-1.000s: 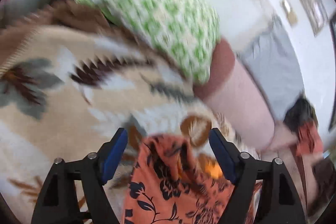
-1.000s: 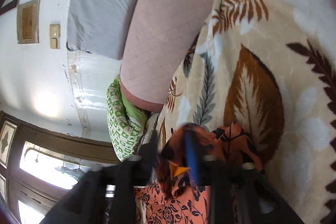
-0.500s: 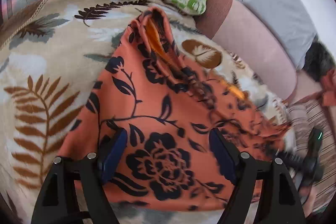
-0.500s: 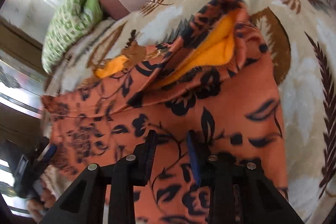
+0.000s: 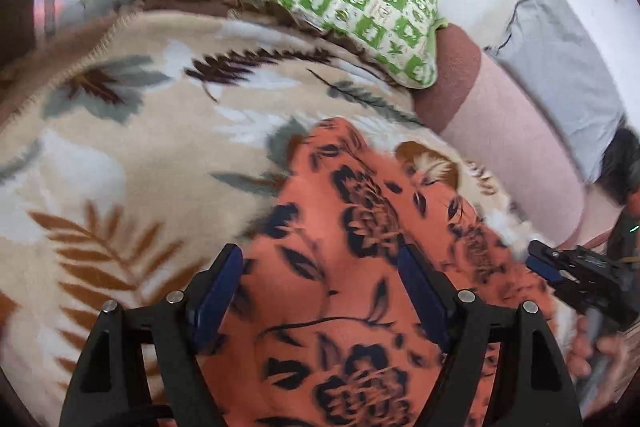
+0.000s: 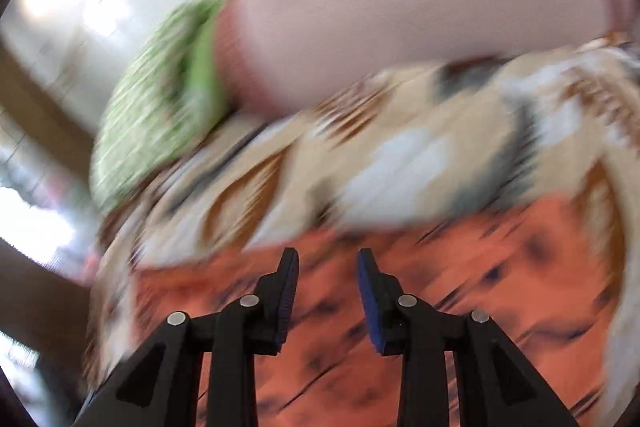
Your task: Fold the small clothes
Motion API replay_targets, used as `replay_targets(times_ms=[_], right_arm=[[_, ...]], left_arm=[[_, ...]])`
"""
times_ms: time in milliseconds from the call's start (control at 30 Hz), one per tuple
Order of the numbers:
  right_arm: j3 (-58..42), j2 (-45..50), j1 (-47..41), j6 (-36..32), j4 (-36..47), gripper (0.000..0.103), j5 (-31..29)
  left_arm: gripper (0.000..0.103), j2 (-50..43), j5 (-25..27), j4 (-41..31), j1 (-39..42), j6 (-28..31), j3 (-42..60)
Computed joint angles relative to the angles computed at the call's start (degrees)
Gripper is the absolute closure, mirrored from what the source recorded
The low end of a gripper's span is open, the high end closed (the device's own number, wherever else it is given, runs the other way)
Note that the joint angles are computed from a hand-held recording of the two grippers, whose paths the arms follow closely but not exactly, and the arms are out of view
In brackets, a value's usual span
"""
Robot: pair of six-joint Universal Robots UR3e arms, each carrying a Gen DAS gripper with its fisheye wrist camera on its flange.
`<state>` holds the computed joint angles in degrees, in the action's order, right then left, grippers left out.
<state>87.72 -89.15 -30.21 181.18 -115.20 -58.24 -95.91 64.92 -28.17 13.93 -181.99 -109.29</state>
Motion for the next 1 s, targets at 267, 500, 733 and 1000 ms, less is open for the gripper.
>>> replay_targets(times_ms=[267,500,733,1000], right_arm=[[-18.9,19.0,22.0,4.9,2.5,0.069,0.8],[-38.2,37.5,27.5,15.6,1.9,0.071,-0.3],[-14.6,16.2,19.7,12.9,-6.4,0.070,-1.0],[7.0,-11.4,-8.8,-2.0,4.7,0.070,-2.0]], left_arm=[[0.023,-0.3,4.8,-7.7,2.1,2.5,1.1],[0.023,-0.9,6.2,-8.2,1.7,5.1,2.1],[0.022,4.6,2.7,-1.1,0.0,8.7,-2.2],[0.022,3.1,9.9,-6.1,-13.0,10.8,1.9]])
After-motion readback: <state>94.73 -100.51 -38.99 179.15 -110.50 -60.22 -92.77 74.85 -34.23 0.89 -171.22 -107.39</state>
